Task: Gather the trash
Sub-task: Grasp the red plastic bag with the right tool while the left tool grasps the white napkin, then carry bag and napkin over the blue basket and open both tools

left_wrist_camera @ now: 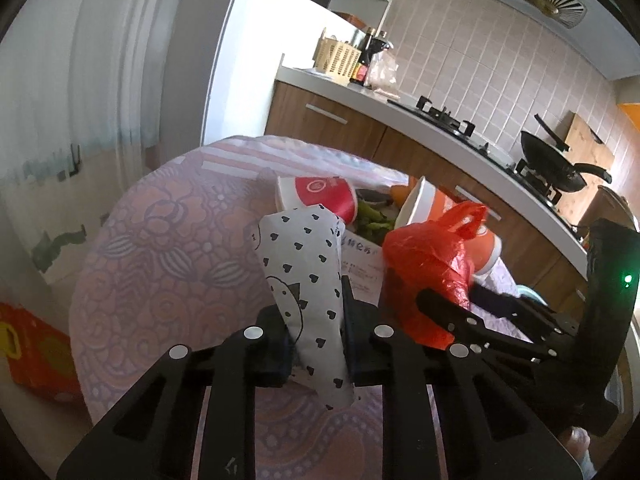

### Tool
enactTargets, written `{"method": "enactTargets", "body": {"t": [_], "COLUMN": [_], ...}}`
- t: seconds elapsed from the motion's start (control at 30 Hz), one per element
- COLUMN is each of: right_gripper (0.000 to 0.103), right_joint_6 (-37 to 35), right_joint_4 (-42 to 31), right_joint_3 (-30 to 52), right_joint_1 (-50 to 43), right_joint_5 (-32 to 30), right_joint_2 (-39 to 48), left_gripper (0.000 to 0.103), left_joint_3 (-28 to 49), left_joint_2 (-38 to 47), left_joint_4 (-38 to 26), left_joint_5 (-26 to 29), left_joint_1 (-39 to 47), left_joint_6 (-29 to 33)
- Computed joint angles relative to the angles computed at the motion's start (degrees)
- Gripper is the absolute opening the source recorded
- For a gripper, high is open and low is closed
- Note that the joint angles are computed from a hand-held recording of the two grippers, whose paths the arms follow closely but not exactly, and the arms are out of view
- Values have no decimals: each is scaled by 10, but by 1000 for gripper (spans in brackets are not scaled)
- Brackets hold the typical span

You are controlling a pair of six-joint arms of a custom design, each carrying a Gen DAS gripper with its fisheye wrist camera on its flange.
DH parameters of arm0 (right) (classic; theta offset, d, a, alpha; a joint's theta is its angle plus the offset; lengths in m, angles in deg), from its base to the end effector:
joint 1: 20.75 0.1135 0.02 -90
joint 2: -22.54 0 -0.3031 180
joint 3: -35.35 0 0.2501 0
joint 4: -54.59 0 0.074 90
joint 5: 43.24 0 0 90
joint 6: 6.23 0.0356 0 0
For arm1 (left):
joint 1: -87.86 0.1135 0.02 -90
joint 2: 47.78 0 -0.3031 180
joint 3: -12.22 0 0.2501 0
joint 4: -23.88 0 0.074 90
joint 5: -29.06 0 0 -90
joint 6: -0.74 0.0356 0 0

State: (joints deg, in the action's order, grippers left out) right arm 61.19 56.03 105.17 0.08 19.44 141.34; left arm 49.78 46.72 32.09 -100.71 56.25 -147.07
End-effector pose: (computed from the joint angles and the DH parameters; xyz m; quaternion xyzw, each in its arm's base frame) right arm 0.3694 0.1580 0.1125 -0.4144 0.8099 0.2147 0.3552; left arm 0.2224 -0.1101 0.1299 -0.3162 0.8300 -0.0069 0.4595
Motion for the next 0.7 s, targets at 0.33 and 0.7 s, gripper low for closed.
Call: {"method": "enactTargets", "body": {"t": [0.33,0.7], "right_gripper": [24,24], "right_joint_6": [-8,1], "right_joint_4": [-55,-83], "right_joint_3": [-16,21], "right_joint_1": [-84,-231], "right_joint_5": [-119,-171], "right_joint_2": [-70,-92], "left_gripper": [15,15], "left_joint_3": [62,217], "left_joint_2": [-36,74], "left_joint_4": [-86,-59], "left_joint_5": [-56,-14], "left_joint_1": [-63,-100], "left_joint_6": [3,107]}}
